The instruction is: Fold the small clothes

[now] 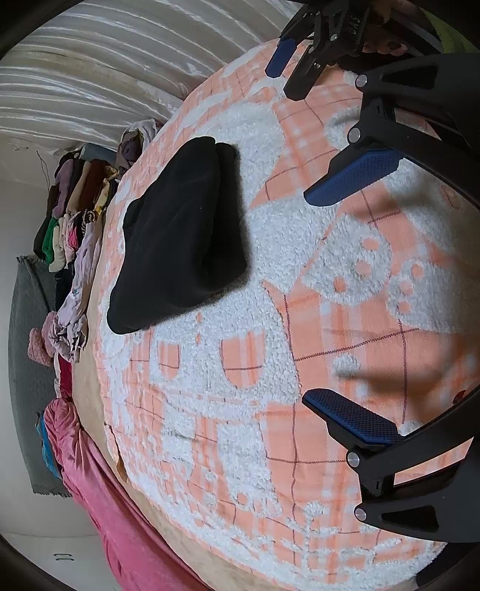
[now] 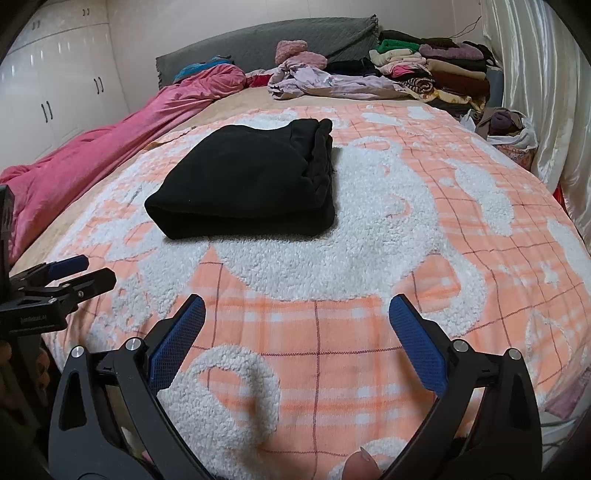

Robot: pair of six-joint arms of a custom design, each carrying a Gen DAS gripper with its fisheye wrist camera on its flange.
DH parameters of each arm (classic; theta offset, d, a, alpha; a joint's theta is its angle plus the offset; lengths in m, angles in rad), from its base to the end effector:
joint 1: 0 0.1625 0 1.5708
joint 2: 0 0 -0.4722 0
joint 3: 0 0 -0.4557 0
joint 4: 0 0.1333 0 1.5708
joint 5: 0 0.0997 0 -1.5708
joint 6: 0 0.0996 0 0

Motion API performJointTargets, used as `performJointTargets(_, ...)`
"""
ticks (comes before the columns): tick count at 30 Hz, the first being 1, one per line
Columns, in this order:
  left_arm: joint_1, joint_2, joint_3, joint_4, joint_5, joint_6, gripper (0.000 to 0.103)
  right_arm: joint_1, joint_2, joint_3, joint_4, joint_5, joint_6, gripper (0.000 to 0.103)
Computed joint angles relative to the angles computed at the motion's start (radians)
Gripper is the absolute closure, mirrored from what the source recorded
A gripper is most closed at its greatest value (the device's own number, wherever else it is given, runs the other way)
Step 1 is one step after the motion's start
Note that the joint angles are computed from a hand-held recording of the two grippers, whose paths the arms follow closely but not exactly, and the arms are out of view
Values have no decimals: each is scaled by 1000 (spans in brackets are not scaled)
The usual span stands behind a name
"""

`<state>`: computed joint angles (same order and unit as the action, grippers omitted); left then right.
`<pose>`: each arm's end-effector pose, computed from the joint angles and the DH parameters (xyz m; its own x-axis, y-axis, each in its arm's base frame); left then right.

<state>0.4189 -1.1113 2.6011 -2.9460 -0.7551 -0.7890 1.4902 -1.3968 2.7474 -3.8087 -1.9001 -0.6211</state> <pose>-0.2246 -0.3253 0.0523 -0.7869 0.1782 -0.5908 0.4956 0.7531 -0.4328 0.0752 -0.3244 0.2007 -0.7802 -0.1011 0.6173 -0.4958 0.7017 -0.5117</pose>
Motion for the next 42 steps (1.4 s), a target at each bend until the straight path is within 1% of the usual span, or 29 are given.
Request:
performJointTargets(12, 0, -15, 2, 17, 16, -10, 4, 2, 6, 3, -11, -4, -1, 9)
performJointTargets(31, 1, -23, 7, 13, 20, -10, 4, 2, 1, 7, -13, -7, -3, 9)
performJointTargets(42, -3, -33, 7, 33, 20, -22, 4, 2, -1, 9, -14, -9, -5, 9)
